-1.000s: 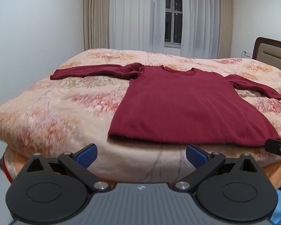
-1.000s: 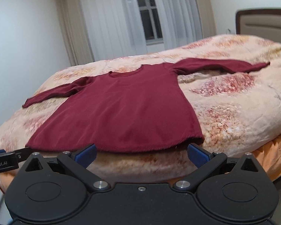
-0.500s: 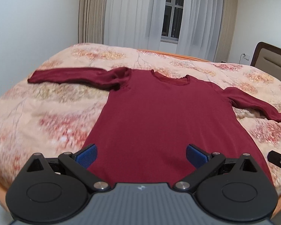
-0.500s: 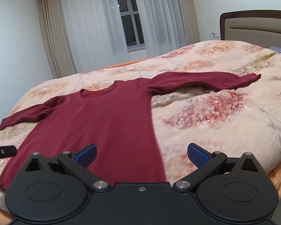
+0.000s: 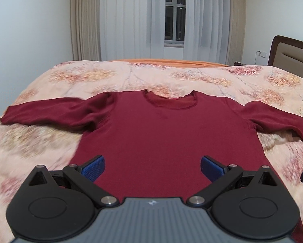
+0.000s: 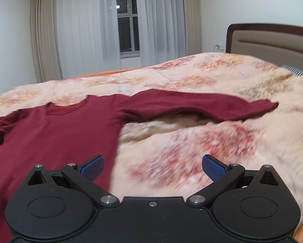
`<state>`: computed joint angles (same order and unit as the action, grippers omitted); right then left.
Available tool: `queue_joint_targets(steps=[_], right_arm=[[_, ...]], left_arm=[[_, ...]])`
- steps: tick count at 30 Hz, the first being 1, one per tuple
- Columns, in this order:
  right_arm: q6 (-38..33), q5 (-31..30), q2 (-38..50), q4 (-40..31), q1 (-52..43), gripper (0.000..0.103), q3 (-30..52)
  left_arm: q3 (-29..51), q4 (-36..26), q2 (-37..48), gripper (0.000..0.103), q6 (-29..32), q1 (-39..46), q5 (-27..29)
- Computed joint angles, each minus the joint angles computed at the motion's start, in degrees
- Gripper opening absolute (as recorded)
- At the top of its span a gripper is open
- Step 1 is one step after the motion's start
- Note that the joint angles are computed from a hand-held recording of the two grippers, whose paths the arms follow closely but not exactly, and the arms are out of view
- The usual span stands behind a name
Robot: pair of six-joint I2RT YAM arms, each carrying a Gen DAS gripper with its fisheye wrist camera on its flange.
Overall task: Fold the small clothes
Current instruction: 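Reach the right gripper to a sleeve cuff and close on it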
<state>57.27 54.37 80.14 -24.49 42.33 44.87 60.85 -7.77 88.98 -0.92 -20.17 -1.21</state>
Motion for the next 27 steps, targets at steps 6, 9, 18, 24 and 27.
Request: queue_joint_targets(steps=[6,9,18,24,27], right_arm=[[-14.24,-2.83,-0.74,12.93,-12.22,0.103,-5.50],[-20.63,-5.27,-1.44,21.10,-18.77,0.103,-8.80],[-25.60,-20.22,-4.50,29.85,-41.92,0.103,-13.42],[-26.09,-24.53,-2.41,32.52,-53.21,0.102,-11.85],[-25.25,-25.69,-1.07,34.99,-57.00,0.092,-11.01]], left_arm=[[11.39,0.33,13.32,0.103,-1.96,-4.43,-0.53],[16.98,-1.27,19.03,0.103,-3.14,-6.33,-2.20],[23.12,-6.32,26.99,0.103,-3.54,-8.14,-6.22],[21.99,-5.50,26.72,0.103,-3.39,-8.65,-7.12],[21.96,-5.54,26.70,0.103,-3.54,-8.63,-7.17]])
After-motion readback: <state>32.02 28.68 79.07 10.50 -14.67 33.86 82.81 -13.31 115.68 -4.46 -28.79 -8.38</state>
